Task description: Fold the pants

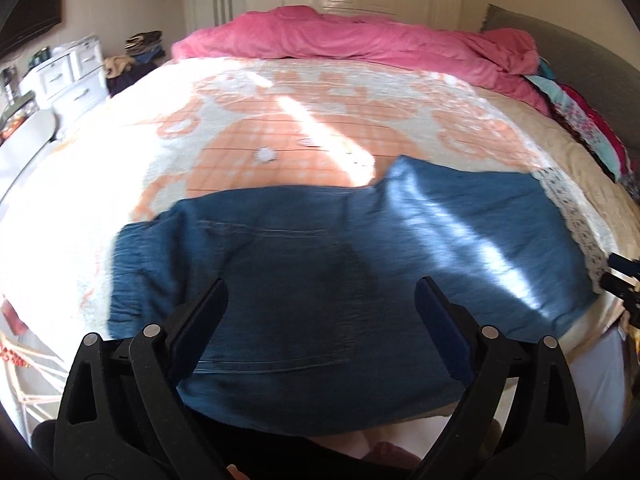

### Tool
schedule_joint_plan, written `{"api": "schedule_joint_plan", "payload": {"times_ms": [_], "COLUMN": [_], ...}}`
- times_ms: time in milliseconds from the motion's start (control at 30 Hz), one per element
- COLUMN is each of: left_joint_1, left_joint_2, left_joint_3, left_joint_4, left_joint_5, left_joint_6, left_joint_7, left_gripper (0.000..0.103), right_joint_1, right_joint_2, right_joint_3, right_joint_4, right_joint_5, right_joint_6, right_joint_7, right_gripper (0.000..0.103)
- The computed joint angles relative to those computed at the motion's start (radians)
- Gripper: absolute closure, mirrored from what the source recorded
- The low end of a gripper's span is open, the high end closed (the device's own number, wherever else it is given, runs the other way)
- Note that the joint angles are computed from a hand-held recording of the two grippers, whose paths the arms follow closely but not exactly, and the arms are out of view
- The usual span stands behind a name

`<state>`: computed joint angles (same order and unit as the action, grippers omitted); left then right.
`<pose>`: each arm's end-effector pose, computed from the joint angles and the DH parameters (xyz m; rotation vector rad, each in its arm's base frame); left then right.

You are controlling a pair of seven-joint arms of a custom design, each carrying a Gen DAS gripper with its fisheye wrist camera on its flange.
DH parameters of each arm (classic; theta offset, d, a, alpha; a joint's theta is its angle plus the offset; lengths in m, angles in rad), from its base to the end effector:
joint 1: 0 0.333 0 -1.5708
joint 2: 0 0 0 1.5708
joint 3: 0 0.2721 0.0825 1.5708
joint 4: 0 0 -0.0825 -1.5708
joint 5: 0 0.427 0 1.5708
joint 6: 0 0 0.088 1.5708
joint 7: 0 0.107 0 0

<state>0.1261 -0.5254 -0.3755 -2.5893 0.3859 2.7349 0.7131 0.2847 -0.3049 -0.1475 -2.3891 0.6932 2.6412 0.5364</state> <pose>0.4710 -0.1302 0.4294 -1.9994 1.4969 -0.6192 0.5355 0.0567 0.4275 -2.1832 1.0955 -0.3960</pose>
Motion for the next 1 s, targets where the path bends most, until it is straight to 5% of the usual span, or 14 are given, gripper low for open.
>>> {"api": "schedule_joint_plan", "payload": {"times_ms": [200,367,567,767,1000], "left_joint_1": [-0.066,-0.115,-0.151,-0.141,-0.158], "left_joint_2": [0.140,0.258,0.237,0.207,0.353], "left_joint_3": [0.004,0.046,0.091,0.077,0.078], "left_joint_4": [0.095,0.157,0.131,0.144,0.334], "left_joint_5": [0.025,0.010,-0.003,-0.007,0.000], "left_joint_6": [0.016,-0.057,-0.002,0.036,0.007], "left_joint_7": [0.120,0.150,0.152,0.157,0.218], "left_gripper": [0.013,0.012,0.011,0.011,0.010], "right_joint_1": [0.006,-0.004,0.005,-0.016,-0.040], "right_joint_2": [0.020,0.043,0.010,-0.038,-0.028], "right_joint_3": [0.014,0.028,-0.004,-0.023,-0.049], "right_joint_4": [0.005,-0.006,-0.006,-0.019,-0.011], "right_joint_5": [0.002,-0.012,0.080,0.138,0.185], "right_joint_6": [-0.030,-0.003,-0.057,-0.042,-0.053], "right_joint_7": [-0.014,0.005,-0.059,-0.065,-0.029], "right_gripper": [0.046,0.043,0.038,0.032,0.032]}}
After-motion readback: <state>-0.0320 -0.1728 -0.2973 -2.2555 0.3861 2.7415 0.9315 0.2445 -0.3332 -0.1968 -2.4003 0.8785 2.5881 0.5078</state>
